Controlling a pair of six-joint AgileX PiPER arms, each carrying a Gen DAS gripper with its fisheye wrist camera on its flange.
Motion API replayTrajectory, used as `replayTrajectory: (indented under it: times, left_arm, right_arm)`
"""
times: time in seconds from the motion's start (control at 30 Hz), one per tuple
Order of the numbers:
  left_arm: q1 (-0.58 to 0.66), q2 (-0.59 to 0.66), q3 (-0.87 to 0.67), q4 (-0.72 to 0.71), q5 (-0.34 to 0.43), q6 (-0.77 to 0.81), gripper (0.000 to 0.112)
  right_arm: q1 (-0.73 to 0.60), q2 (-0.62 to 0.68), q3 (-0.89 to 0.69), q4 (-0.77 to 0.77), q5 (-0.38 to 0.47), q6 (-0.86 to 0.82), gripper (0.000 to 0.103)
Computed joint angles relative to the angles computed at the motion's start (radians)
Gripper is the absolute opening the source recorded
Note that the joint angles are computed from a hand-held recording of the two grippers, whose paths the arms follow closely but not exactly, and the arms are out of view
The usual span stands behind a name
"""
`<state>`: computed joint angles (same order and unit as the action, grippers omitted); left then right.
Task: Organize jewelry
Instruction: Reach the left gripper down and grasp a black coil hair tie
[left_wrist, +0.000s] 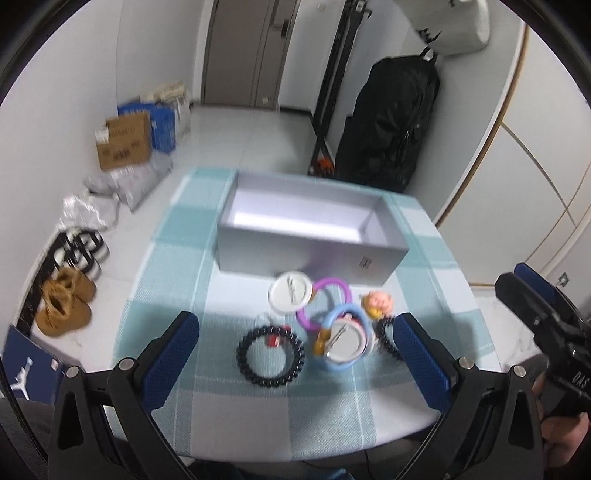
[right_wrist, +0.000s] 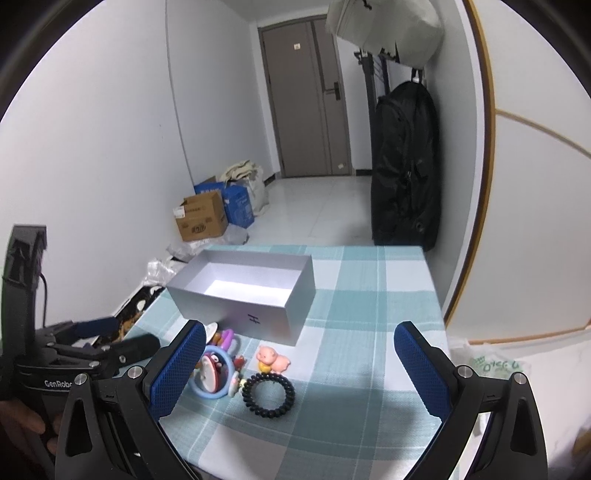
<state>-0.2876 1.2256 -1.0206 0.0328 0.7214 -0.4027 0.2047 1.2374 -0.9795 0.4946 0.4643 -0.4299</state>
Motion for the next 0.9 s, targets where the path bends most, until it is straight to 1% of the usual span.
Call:
replayTrajectory:
  times: [0.03, 0.1, 0.17, 0.3, 0.43, 0.5, 0.57, 0.63, 0.7, 0.73, 0.77, 0.9]
  left_arm:
    - [0.036, 0.011, 0.001, -0.079, 0.012, 0.073, 0.102]
    - [0.094, 0.027, 0.008, -0.200, 0.035, 0.179, 0.096]
    - [0.142, 0.054, 0.000, -0.281, 0.074, 0.252, 0.095]
    - [0.225, 0.080, 0.005, -0.414, 0.114, 0.344, 0.093]
    - [0.229, 0.099, -0.001, -0.422, 0.124, 0.344, 0.091]
    - [0.212, 0.110, -0.010, -0.403, 0.130, 0.328, 0.085]
    - [0.199, 0.126, -0.016, -0.380, 0.137, 0.309, 0.074]
    - [0.202, 0.128, -0.019, -0.369, 0.138, 0.305, 0.072]
    - [0.206, 0.131, -0.025, -0.366, 0.145, 0.309, 0.063]
    - [0.207, 0.134, -0.025, -0.361, 0.146, 0.304, 0.054]
    - [0.207, 0.133, -0.025, -0.352, 0.147, 0.296, 0.049]
    - [0.215, 0.133, -0.025, -0.370, 0.154, 0.325, 0.042]
  right_arm:
    - [-0.007, 0.012, -0.008, 0.018, 0.014, -0.012, 0.103]
    - [-0.016, 0.028, -0.020, 0.043, 0.034, -0.028, 0.103]
    - [-0.023, 0.043, -0.031, 0.059, 0.051, -0.036, 0.103]
    - [-0.023, 0.065, -0.048, 0.070, 0.066, -0.041, 0.103]
    - [-0.015, 0.087, -0.064, 0.058, 0.072, -0.023, 0.103]
    - [-0.014, 0.094, -0.070, 0.052, 0.076, -0.013, 0.103]
    - [-0.017, 0.098, -0.073, 0.058, 0.080, -0.012, 0.103]
    - [-0.020, 0.097, -0.075, 0.059, 0.085, -0.009, 0.103]
    - [-0.023, 0.097, -0.076, 0.064, 0.089, -0.011, 0.103]
    - [-0.024, 0.097, -0.077, 0.066, 0.089, -0.011, 0.103]
    - [-0.026, 0.096, -0.077, 0.069, 0.090, -0.014, 0.103]
    - [-0.022, 0.094, -0.075, 0.064, 0.084, -0.012, 0.103]
